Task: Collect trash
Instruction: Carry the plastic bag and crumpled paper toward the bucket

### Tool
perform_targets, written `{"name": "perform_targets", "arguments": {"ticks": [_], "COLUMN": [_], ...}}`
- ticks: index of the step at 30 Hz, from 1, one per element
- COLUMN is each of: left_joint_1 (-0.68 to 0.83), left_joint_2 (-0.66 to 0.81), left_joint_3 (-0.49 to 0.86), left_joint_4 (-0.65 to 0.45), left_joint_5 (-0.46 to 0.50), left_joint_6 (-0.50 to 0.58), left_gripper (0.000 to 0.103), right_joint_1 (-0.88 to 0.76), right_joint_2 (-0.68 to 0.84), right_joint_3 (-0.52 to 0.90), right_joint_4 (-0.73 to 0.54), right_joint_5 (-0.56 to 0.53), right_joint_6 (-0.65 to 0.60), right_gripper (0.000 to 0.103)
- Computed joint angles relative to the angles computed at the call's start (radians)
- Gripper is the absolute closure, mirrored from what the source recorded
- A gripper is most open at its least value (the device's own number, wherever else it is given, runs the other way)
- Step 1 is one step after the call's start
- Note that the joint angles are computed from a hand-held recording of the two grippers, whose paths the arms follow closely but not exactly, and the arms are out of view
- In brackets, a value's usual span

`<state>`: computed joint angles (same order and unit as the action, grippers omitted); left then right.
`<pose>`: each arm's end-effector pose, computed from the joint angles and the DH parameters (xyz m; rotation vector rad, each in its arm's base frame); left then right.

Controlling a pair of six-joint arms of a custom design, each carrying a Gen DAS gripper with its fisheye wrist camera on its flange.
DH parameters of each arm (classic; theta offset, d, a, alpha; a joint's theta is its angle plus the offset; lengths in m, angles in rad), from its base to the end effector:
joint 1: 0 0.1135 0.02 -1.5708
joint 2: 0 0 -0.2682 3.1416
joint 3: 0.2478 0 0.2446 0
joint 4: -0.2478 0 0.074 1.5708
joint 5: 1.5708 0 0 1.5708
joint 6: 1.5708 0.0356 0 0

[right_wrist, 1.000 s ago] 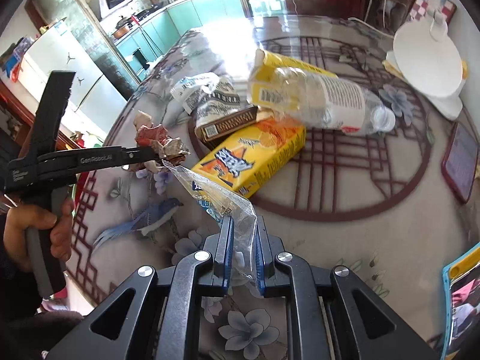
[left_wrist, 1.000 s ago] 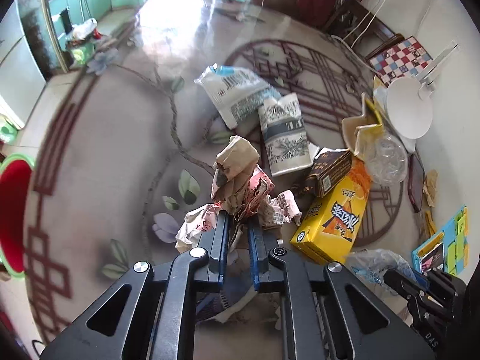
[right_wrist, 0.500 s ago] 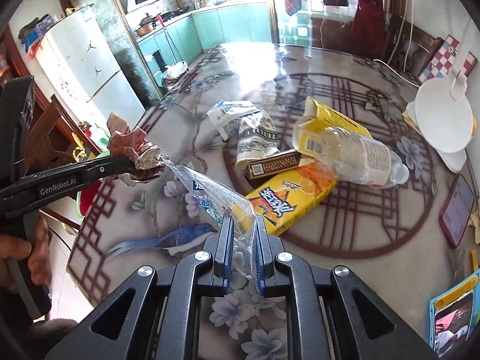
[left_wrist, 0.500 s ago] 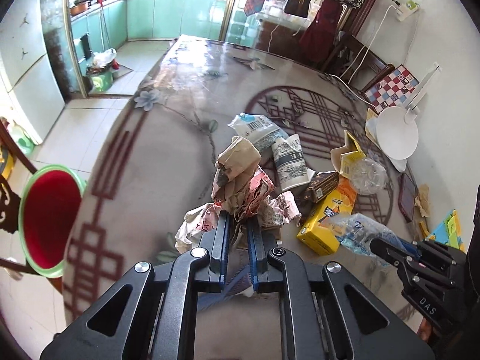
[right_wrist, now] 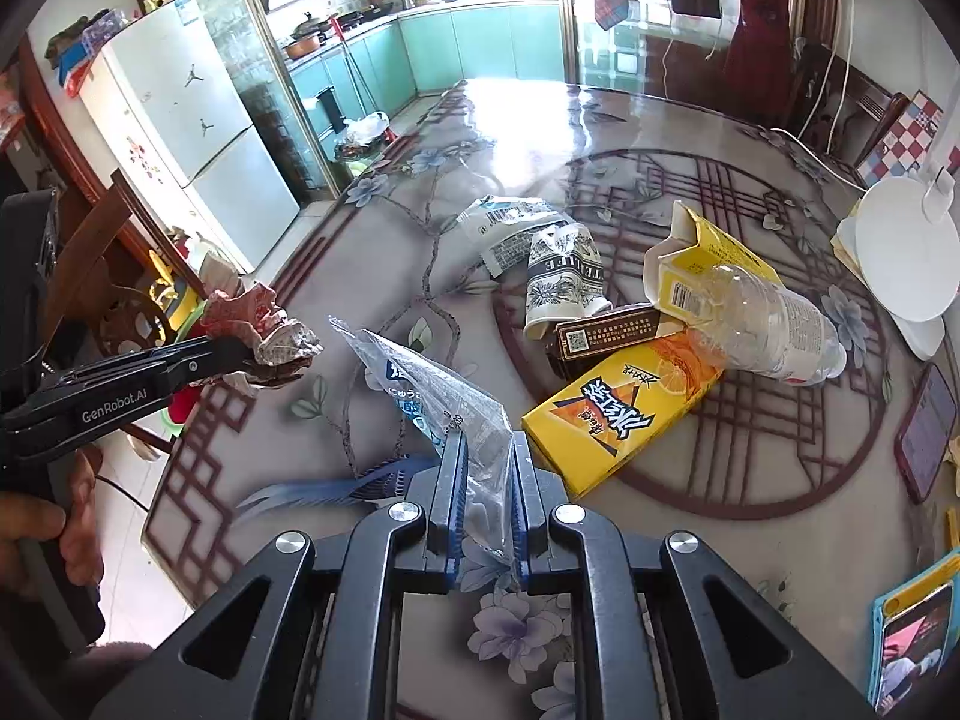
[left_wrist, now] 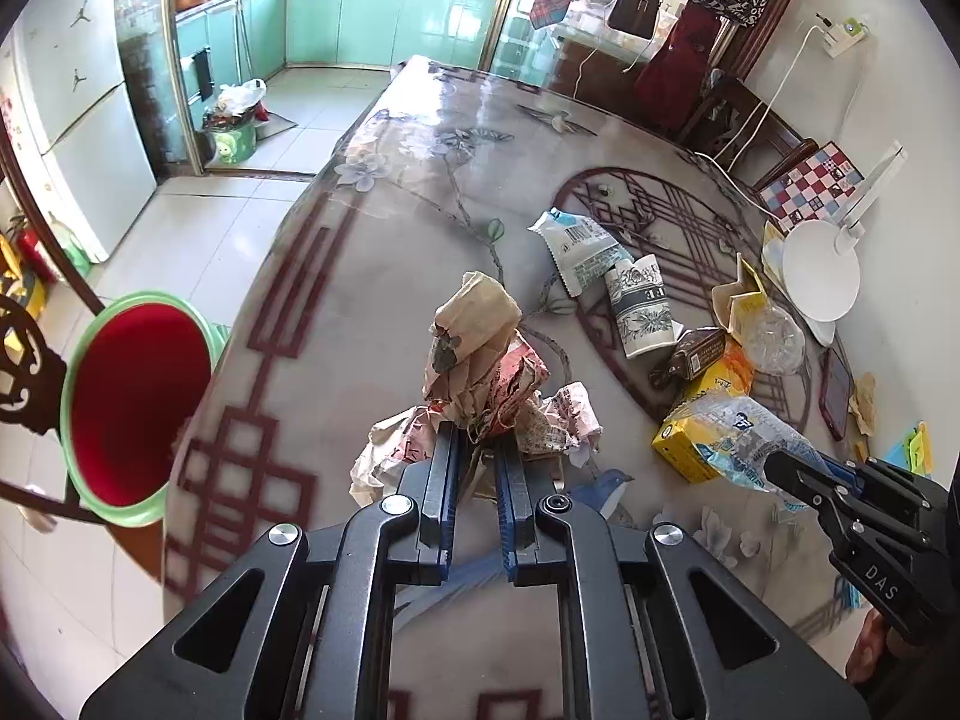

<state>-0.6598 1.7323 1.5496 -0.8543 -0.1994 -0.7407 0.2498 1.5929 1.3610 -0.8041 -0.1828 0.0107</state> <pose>0.2908 -0.2167 0.3004 -0.1759 2.5914 -0.2589 0.3143 0.0869 0.2917 -0.3772 2.5892 0.3308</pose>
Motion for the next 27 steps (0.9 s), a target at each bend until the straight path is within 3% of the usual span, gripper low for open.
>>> {"name": "perform_targets", "arguments": {"ticks": [14,27], "left_joint_1": [0.061,0.225], "left_joint_2": [-0.103,-0.208], "left_joint_3": [-0.117,-0.253], "left_joint_4": [0.055,0.070], "left_joint_5": [0.069,0.137], "left_joint_6": [0.075,0.142], "left_gripper": [0.092,0.092], "right_joint_1": [0.093,0.236], "right_joint_2": [-0.001,0.066], "right_joint_3": [0.011,0.085], "right_joint_4": [-0.009,-0.019], "right_joint_5": [0.078,0.152], "right_joint_6": [0.104,0.209], "right_gripper": [0.092,0.092]}}
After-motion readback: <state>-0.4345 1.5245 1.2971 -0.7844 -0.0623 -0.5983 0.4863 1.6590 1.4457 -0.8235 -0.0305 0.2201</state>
